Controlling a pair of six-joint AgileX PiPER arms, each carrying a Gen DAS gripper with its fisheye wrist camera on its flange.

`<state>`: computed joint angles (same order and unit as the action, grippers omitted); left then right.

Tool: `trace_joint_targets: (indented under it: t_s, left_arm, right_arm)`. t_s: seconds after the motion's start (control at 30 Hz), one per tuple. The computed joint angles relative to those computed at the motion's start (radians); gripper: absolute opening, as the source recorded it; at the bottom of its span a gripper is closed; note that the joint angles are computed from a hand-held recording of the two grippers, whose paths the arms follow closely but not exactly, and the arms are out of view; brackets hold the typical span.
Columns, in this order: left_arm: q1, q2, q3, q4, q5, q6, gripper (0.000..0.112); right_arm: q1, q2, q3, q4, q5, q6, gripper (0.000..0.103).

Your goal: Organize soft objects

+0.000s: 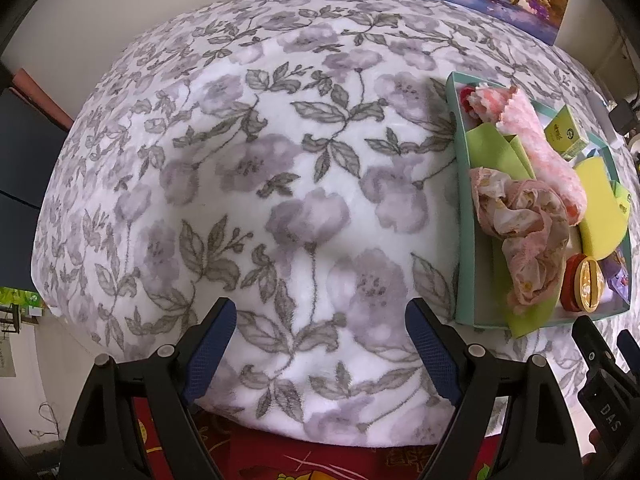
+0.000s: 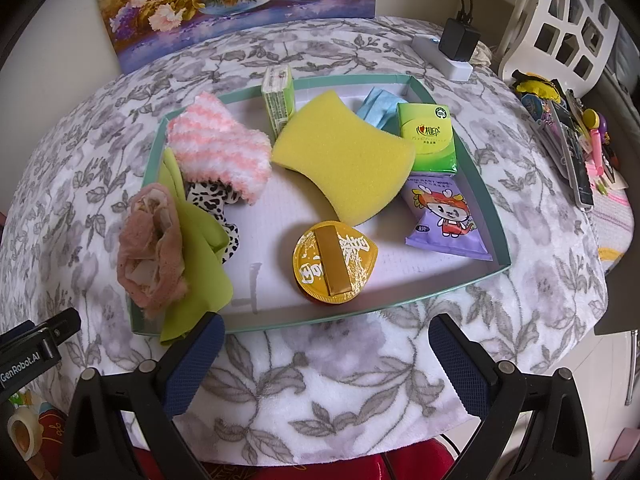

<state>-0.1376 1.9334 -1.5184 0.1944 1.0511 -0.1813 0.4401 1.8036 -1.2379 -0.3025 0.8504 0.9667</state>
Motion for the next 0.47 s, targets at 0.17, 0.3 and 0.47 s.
trace_joint_targets:
  t_s: [0.17, 0.3, 0.47]
  left_arm:
    - [0.002, -0.001, 0.002, 0.002, 0.000, -0.005, 0.087]
    - [0.004, -0.007, 0.010, -0.003, -0.009, -0.001, 0.087]
    - [0.001, -0.017, 0.018, -0.008, -0.023, 0.001, 0.087]
  right_arm:
    - [0.001, 0.000, -0.001, 0.000, 0.001, 0.001, 0.103]
    - [0.001, 0.001, -0.001, 0.000, 0.001, 0.001, 0.103]
    - [0.001, 0.001, -0.001, 0.000, 0.001, 0.002, 0.103]
